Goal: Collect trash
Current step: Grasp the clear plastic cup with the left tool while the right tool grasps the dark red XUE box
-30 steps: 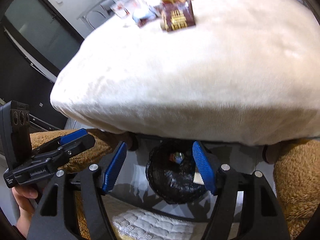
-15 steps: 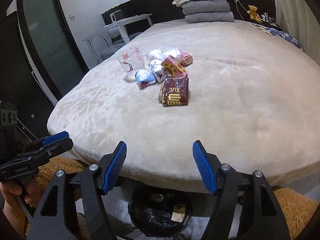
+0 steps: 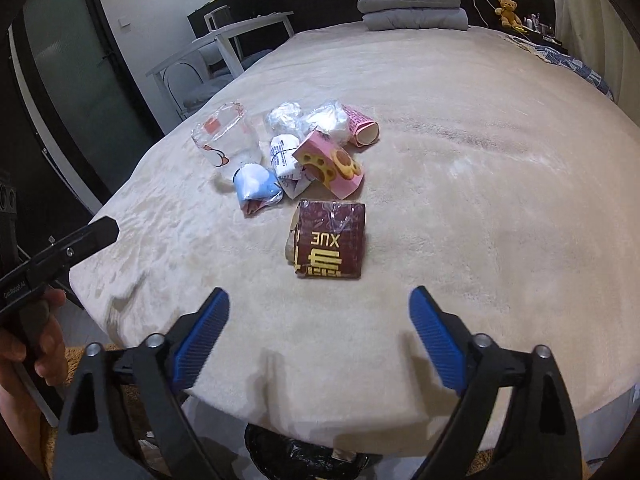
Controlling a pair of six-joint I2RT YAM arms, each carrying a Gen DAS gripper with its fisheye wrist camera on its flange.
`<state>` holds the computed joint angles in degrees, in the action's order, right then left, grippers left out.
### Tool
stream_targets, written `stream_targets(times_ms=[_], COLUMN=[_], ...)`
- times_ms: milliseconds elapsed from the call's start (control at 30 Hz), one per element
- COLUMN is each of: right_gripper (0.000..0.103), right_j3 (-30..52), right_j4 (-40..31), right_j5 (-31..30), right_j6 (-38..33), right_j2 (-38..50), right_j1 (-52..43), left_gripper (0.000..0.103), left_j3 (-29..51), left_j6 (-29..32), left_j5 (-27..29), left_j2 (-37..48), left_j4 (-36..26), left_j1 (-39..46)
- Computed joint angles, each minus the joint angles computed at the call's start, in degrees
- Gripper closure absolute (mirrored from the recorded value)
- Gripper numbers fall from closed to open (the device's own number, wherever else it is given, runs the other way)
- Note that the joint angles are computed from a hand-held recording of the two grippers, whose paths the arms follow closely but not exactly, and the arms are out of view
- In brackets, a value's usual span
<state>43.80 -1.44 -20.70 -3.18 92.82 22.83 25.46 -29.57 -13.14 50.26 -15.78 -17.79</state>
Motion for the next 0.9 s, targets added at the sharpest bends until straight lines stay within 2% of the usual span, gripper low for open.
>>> stream_targets(times_ms=[100, 367, 600, 733, 833, 900], right_gripper=[0.009, 0.009, 0.009, 0.01, 0.015, 0.027], right_j3=[3.7, 11.2, 16.8, 20.0, 21.6, 22.6], right_j4=[-1.3, -2.6, -5.1, -6.9, -7.4, -7.7], right_j5=[1.4, 3.9, 6.0, 6.7, 8.2, 9.1], right_j6=[0.2, -0.7, -2.9, -3.2, -4.1, -4.4], right_j2=[3.3, 10.0, 14.8, 17.6, 19.4, 20.4], right_j1=[1.1, 3.2, 4.7, 5.2, 6.0, 6.4], left_gripper=[0.007, 0.007, 0.007, 0.007, 0.007, 0.008], left_j3=[2.1, 8.6, 14.3, 17.0, 18.2, 19.0], left_j6=[4.4, 12.2, 17.7, 18.7, 18.6, 18.6], left_j5=[0.7, 2.8, 3.8, 3.9, 4.0, 5.3], left_j2=[5.7, 22.4, 34.3, 38.9, 41.2, 42.5], left_j4=[4.9, 15.5, 19.4, 20.3, 21.4, 21.8], left_j1=[2.9, 10.1, 12.5, 13.8, 14.6, 15.4])
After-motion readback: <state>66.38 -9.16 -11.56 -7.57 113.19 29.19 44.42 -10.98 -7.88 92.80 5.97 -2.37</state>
